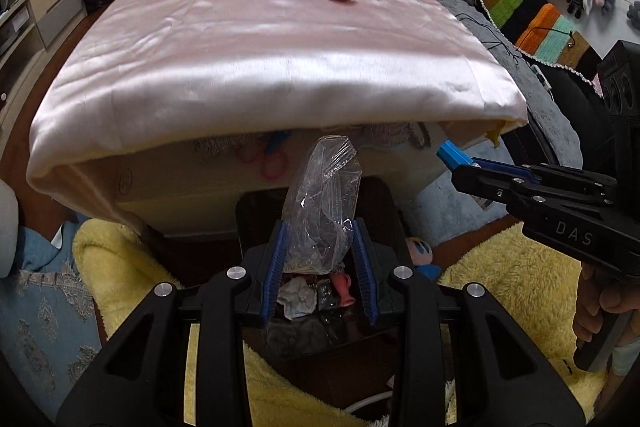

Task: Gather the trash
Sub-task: 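Carry the plastic bag and small bottle down over the bin with both tools, then open both tools to drop the bag and bottle into the bin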

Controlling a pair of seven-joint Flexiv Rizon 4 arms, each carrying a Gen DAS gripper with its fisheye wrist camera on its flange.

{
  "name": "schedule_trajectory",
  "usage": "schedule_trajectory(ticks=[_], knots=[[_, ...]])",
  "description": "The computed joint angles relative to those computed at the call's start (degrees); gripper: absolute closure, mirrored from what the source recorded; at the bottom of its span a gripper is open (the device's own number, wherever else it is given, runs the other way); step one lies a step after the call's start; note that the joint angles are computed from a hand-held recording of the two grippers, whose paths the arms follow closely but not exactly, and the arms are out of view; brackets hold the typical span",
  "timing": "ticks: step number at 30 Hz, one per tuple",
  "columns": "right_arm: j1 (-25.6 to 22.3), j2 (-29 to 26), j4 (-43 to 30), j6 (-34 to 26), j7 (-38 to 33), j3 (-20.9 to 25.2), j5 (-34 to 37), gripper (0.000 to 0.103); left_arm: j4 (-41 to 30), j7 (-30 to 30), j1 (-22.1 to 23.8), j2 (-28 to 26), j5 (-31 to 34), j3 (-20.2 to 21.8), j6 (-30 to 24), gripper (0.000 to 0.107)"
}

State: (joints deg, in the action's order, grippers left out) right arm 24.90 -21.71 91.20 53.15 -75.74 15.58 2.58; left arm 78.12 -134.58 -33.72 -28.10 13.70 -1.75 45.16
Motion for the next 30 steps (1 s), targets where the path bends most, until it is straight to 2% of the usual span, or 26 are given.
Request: schedule_trajectory(ticks=[14,18,21,27,30], knots=[[0.3,-1.9,0.1,-2.8,0.5,1.0,2.3,0.083,4.5,3.5,1.6,-1.5,-6.1,-2.0,1.9,0.075],[0.2,-2.4,-0.7,-2.9,0.6,1.1,3.3,0.081,4.7,3.8,1.7,-1.6,-6.9,-1.8,2.1,0.072],[0.4,-2.5,-0.8,-2.9,1.5,0.5,2.8,0.080,4.5,3.7,1.7,-1.7,-7.1,-1.5,1.7,0.065],[0.6,-2.1,-0.6,-2.4,4.4,-0.7,0.9,0.056,4.3,3.0,1.8,-1.0,-6.3,-0.8,0.6,0.053],[0.5,-1.8,-0.4,-1.7,6.3,-1.3,0.0,0.028,3.6,2.5,1.7,-0.3,-4.9,-0.2,-0.7,0.038]])
